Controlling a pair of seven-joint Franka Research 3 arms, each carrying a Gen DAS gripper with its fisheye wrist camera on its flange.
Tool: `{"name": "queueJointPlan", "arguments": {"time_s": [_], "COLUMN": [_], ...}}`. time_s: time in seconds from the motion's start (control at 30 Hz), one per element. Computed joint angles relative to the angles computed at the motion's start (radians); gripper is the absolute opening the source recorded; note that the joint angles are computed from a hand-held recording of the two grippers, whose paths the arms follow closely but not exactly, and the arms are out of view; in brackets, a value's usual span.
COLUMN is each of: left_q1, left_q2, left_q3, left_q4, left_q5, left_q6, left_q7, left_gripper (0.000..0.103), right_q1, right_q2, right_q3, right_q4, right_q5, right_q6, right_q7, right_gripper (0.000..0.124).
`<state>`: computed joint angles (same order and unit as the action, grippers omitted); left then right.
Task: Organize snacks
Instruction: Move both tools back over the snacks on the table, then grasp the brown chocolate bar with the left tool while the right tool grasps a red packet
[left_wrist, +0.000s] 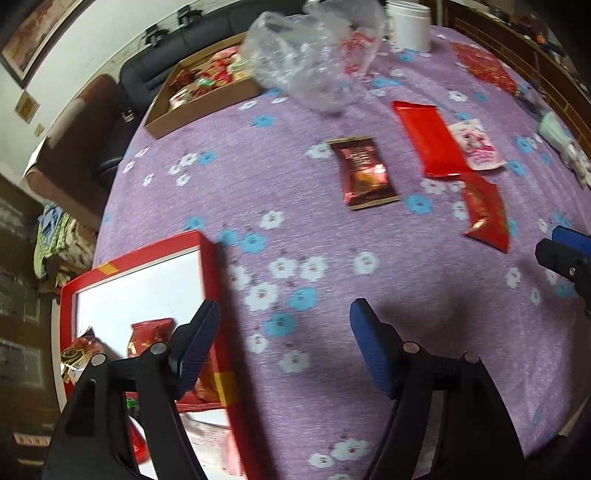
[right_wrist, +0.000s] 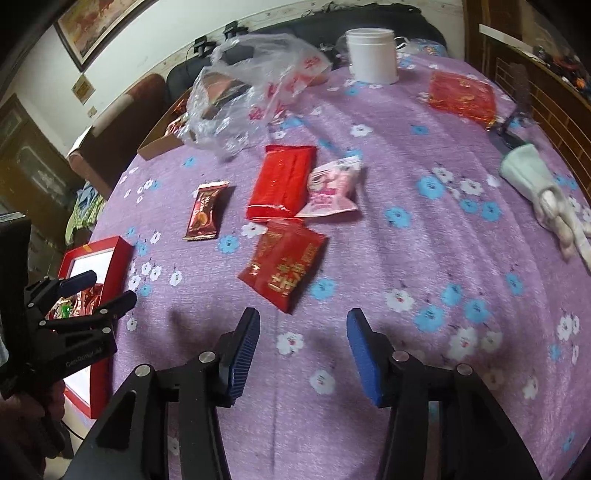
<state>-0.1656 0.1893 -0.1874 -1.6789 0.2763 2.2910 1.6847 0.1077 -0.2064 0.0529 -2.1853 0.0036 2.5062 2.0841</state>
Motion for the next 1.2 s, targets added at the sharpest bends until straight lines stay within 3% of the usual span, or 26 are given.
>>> {"name": "queueJointPlan", "arguments": {"time_s": [0.27, 0.47, 0.57, 0.67, 0.97, 1.2], "left_q1": [0.014, 0.024, 0.022, 0.013, -0.072, -0.174], "left_q2": [0.003, 0.02, 0.035, 0.066, 0.268, 0.445], "left_q3": [0.013, 0.02, 0.02, 0.017, 0.004, 0.05], "left_q4": [-0.001, 0.029, 0.054, 0.099, 0.384, 0.605], "left_q5": [0.024, 0.032, 0.041, 0.049, 0.051, 0.127], "left_q6": [0.004, -0.001, 0.007, 0.006, -0.085, -0.166], "left_q7": [-0.016, -0.026, -0.029, -0.035, -0.075, -0.139], "left_gripper": [0.073, 0.073, 0.073, 0.073, 0.073, 0.073], "right_q1": [0.026, 0.055, 0.064, 0.073, 0.035, -0.012], "right_q2": [0.154, 0.274, 0.281, 0.285, 0.103, -0.03], "right_q3": [-0.018, -0.038, -0.053, -0.055, -0.048, 0.001], "right_q4": [0.17, 0.312, 0.309, 0.319, 0.098, -0.046], "right_q5": [0.037, -0.046, -0.077, -0.131, -0.191, -0.253], "right_q6": [-0.093, -0.189, -0.174, -0.201, -0.184, -0.177], "right_q7": [-0.008, 0.109, 0.175, 0.154, 0.155, 0.175], "right_gripper": [0.053, 0.053, 0.049, 0.045, 0.045, 0.045]}}
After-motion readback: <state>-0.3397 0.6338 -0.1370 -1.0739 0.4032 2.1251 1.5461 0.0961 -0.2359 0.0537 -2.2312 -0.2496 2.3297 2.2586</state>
